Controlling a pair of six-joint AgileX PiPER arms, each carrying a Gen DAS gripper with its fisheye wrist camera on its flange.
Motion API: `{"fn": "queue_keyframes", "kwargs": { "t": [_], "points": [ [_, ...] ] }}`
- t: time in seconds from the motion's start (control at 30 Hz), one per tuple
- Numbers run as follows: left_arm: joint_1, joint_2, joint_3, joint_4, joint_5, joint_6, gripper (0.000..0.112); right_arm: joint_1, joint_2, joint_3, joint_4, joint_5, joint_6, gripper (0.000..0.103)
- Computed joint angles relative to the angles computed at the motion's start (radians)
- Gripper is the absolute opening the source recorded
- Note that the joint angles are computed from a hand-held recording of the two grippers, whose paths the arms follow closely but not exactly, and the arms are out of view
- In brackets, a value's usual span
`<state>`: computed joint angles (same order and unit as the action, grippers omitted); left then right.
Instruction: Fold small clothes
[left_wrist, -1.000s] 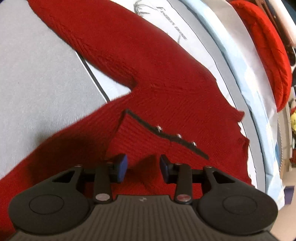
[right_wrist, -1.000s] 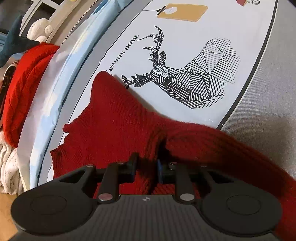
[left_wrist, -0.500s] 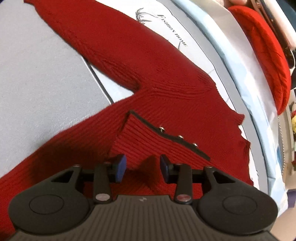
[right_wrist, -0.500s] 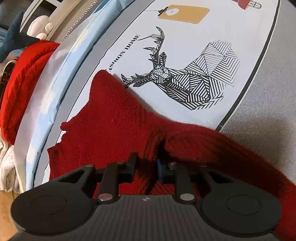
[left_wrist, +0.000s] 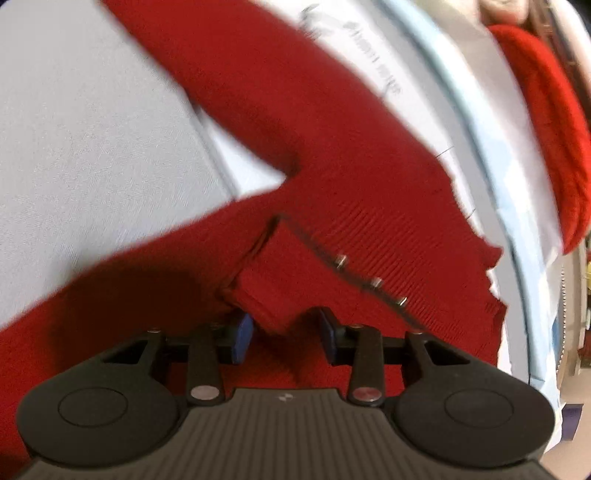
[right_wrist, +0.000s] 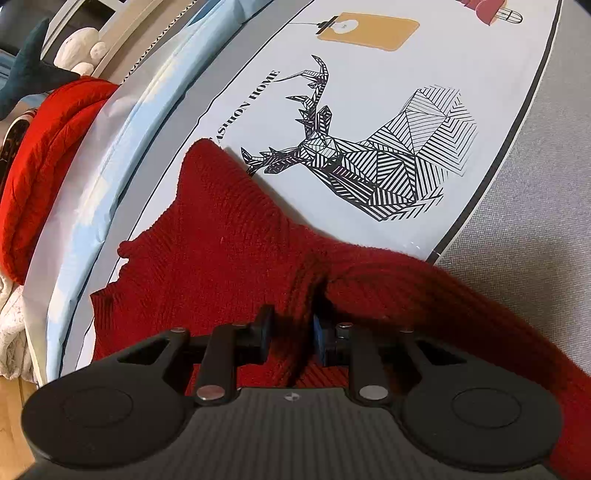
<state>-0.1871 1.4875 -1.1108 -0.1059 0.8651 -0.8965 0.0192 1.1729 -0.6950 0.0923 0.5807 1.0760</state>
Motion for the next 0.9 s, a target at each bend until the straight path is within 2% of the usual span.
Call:
{"fn": "queue_keyframes", "kwargs": {
  "t": [0.07, 0.13, 0.2, 0.27, 0.33, 0.4, 0.43, 0.47, 0.5, 0.57, 0.6, 0.7, 0.77, 0.8, 0.9],
  "points": [
    [-0.020, 0.026, -0.043, 0.049, 0.018, 0.025, 0.016, -0.006, 0.002, 0.003, 0.008, -0.007, -0.013, 0.023],
    [-0.029, 0.047, -0.073, 0.064, 0.016, 0.073, 0.011, -0.022, 0.002, 0.008, 0.041, -0.017, -0.057, 0.016],
    [-0.020, 0.054, -0.100, 0.026, -0.037, 0.180, 0.010, -0.058, -0.014, 0.029, 0.114, -0.042, -0.113, 0.014],
    [-0.002, 0.011, -0.079, -0.090, -0.189, 0.364, 0.009, -0.099, -0.049, 0.063, 0.199, -0.080, -0.143, 0.013],
    [-0.016, -0.066, -0.056, -0.184, -0.370, 0.564, 0.009, -0.092, -0.112, 0.109, 0.180, -0.165, -0.029, 0.013],
    [-0.032, -0.133, -0.017, -0.300, -0.509, 0.728, 0.009, -0.066, -0.201, 0.161, 0.024, -0.272, 0.171, 0.012],
    [-0.035, -0.143, -0.006, -0.318, -0.529, 0.753, 0.009, -0.054, -0.238, 0.174, -0.076, -0.297, 0.271, 0.012],
    [-0.033, -0.137, -0.002, -0.307, -0.521, 0.737, 0.009, -0.035, -0.261, 0.185, -0.176, -0.307, 0.371, 0.012],
    [-0.025, -0.108, -0.012, -0.265, -0.478, 0.682, 0.009, -0.017, -0.262, 0.190, -0.239, -0.309, 0.445, 0.012],
    [-0.016, -0.025, -0.059, -0.140, -0.362, 0.524, 0.010, 0.011, -0.221, 0.176, -0.253, -0.264, 0.475, 0.012],
    [0.001, 0.028, -0.097, -0.104, -0.275, 0.471, 0.010, 0.016, -0.185, 0.161, -0.209, -0.231, 0.430, 0.013],
    [0.049, 0.098, -0.148, -0.107, -0.157, 0.470, 0.010, -0.001, -0.069, 0.099, 0.035, -0.121, 0.170, 0.018],
    [0.047, 0.086, -0.148, -0.055, -0.159, 0.434, 0.013, -0.006, -0.078, 0.084, 0.062, -0.081, 0.133, 0.021],
    [0.029, 0.079, -0.149, -0.006, -0.167, 0.384, 0.014, 0.012, -0.075, 0.055, 0.016, -0.044, 0.153, 0.022],
    [-0.063, 0.044, -0.168, 0.283, -0.151, 0.149, 0.014, 0.137, -0.079, -0.027, -0.237, 0.054, 0.350, 0.023]
  ]
}}
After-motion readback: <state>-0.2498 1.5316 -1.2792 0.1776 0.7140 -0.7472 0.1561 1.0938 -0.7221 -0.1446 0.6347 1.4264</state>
